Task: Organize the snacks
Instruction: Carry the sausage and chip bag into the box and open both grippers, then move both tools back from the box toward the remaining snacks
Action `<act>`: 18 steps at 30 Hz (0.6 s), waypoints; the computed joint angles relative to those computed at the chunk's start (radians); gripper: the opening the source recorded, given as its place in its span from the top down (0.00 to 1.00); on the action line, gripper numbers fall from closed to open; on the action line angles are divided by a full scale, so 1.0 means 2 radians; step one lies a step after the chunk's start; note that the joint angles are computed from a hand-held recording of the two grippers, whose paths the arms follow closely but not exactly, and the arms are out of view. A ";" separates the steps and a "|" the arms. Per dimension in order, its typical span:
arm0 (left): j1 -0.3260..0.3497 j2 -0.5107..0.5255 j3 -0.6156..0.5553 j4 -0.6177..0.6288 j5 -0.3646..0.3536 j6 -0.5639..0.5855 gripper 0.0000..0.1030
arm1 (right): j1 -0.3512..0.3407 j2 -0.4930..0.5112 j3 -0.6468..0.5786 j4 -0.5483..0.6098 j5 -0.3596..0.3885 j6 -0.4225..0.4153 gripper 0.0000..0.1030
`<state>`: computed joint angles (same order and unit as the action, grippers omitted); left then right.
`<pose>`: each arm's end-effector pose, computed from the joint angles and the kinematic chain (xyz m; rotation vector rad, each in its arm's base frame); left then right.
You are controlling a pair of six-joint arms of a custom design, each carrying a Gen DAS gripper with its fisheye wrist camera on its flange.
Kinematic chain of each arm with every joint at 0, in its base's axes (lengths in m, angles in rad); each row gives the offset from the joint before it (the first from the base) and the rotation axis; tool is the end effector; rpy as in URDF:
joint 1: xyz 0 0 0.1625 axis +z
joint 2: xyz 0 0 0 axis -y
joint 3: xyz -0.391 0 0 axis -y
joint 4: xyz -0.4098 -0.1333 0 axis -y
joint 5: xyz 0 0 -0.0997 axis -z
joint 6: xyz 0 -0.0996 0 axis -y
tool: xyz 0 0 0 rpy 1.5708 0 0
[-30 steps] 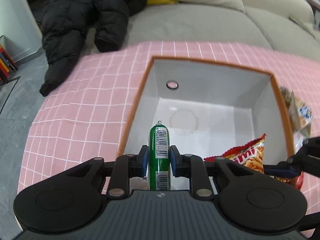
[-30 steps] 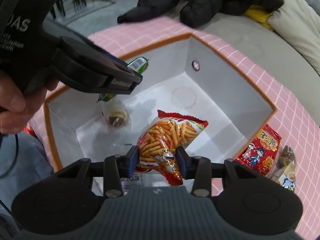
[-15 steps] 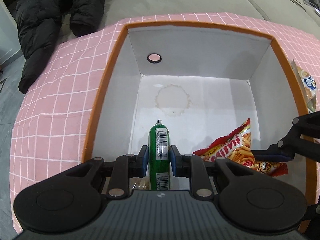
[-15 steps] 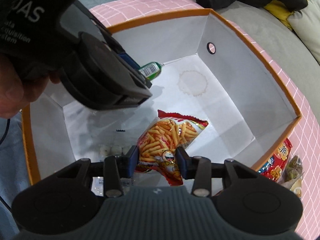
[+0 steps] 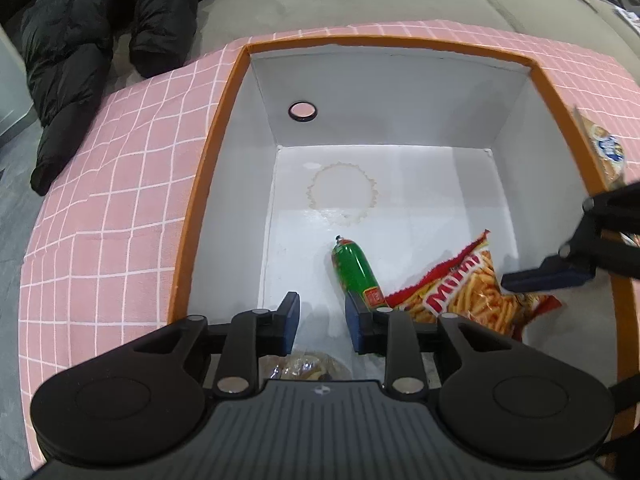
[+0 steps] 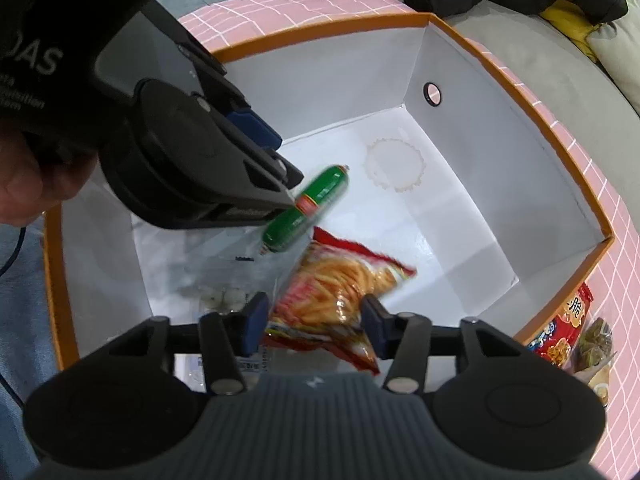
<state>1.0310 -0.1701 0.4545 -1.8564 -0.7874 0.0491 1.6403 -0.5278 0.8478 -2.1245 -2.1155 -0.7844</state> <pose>-0.2769 -0.8582 0.0433 0.6876 2.2692 -0.2393 0.1401 -0.8358 0.1707 0.9808 -2.3580 0.0313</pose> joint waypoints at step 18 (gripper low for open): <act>-0.034 -0.119 0.219 -0.232 -0.001 0.051 0.66 | -0.032 -0.195 0.190 -0.099 0.113 -0.065 0.49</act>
<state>0.9632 -0.4073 0.8931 -2.3199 -0.7889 0.1521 1.5757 -0.9173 1.2285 -2.3228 -1.8891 -0.9142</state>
